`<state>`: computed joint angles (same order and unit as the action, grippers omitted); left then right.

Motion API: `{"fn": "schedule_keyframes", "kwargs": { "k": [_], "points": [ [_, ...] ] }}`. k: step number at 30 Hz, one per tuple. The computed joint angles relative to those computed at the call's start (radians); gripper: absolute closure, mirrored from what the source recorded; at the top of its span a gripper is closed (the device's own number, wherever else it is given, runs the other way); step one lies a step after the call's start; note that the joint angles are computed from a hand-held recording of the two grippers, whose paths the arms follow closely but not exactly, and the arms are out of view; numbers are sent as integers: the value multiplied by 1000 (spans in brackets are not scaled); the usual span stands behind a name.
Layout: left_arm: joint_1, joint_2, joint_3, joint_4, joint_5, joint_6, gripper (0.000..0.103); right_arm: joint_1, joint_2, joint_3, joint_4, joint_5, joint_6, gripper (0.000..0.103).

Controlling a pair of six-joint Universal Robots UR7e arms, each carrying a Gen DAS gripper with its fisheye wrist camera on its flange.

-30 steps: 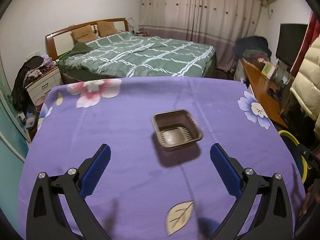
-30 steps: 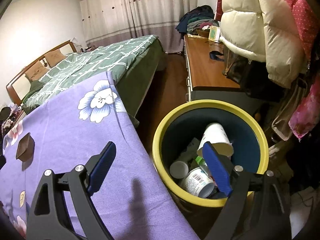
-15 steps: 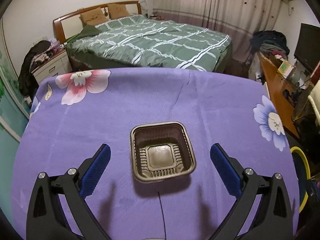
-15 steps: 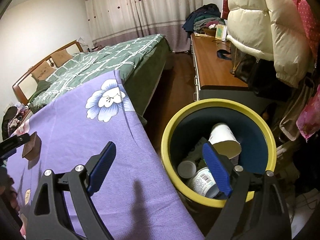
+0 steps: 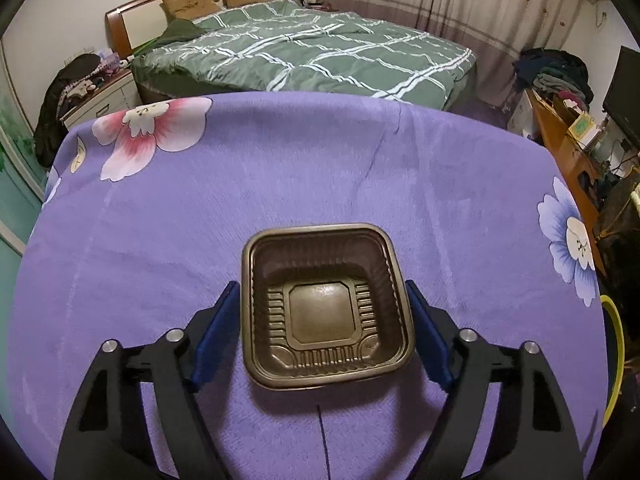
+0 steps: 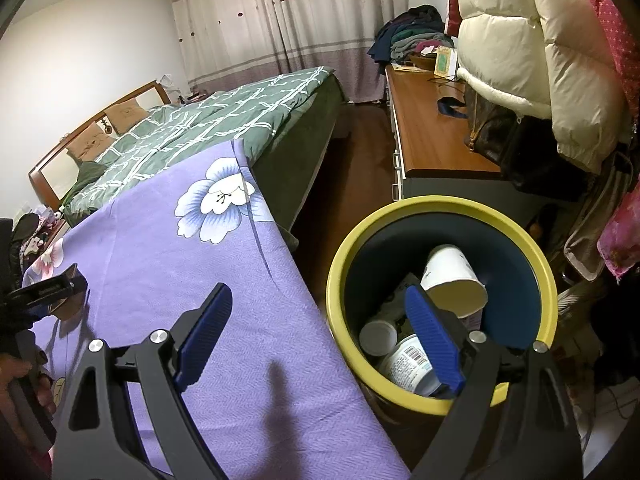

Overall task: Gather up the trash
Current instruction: 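Carry the brown tray over the bin and open the left gripper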

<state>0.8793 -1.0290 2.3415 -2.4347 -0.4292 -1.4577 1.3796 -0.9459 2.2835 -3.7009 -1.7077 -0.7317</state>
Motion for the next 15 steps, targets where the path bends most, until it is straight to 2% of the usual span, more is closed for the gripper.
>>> {"fn": "schedule_keyframes", "kwargs": {
  "k": [1,6,10,15],
  "points": [
    [0,2,0,-5,1,11,33,0,1,0,0,0,0,19],
    [-12,12,14,-65,-3,57,34,0,2,1,-6,3,2,19],
    [-37,21,14,-79,-4,81,34,-17,-3,15,-34,39,12,19],
    [-84,50,2,-118,-9,129,34,-32,-44,51,-14,58,-24,19]
  ]
}}
